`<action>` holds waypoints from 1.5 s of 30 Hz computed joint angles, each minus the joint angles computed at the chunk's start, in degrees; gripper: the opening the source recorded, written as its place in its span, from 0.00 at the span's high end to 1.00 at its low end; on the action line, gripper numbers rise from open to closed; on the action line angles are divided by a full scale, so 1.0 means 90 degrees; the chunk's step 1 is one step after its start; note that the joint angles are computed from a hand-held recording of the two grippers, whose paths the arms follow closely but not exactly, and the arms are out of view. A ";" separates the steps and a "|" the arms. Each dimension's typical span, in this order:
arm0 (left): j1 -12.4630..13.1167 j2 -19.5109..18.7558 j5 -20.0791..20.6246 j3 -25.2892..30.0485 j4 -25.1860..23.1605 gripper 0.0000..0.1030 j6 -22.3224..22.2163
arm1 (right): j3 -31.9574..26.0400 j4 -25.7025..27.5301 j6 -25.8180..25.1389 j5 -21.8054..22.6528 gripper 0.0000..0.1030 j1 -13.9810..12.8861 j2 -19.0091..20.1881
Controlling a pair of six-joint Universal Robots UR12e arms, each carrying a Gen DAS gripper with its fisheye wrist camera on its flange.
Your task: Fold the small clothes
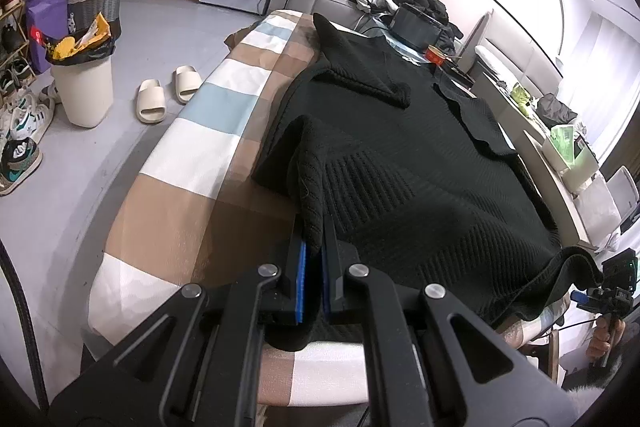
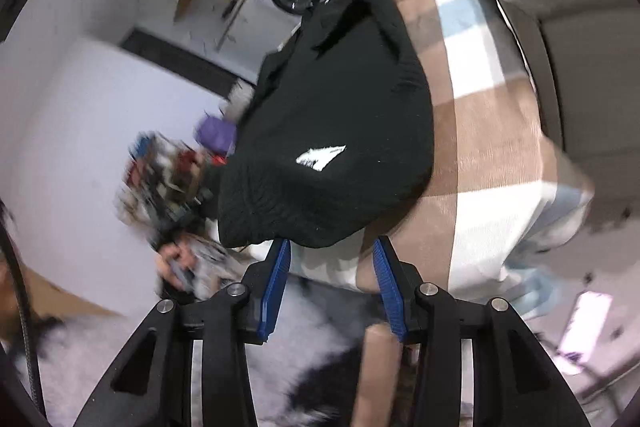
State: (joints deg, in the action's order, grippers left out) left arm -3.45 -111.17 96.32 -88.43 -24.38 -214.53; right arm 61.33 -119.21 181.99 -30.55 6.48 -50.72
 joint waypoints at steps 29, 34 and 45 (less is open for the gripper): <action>0.0011 0.0017 -0.0232 0.0013 0.0182 0.97 0.0086 | -0.0282 -0.0874 0.0446 -0.1238 0.90 0.0421 0.0118; 0.0019 0.0059 -0.0270 -0.0061 0.0983 0.97 0.0130 | -0.0348 -0.2964 0.1587 -0.0877 0.91 0.0388 0.0300; 0.0233 -0.0272 -0.0113 0.0549 0.1925 0.97 -0.0159 | -0.2294 -0.3892 0.2587 -0.2546 0.91 0.0718 0.1311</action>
State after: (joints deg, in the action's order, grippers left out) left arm -1.36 -113.62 95.30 -83.49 -7.05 -215.97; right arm 40.69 -154.23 205.28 -53.47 12.94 -38.93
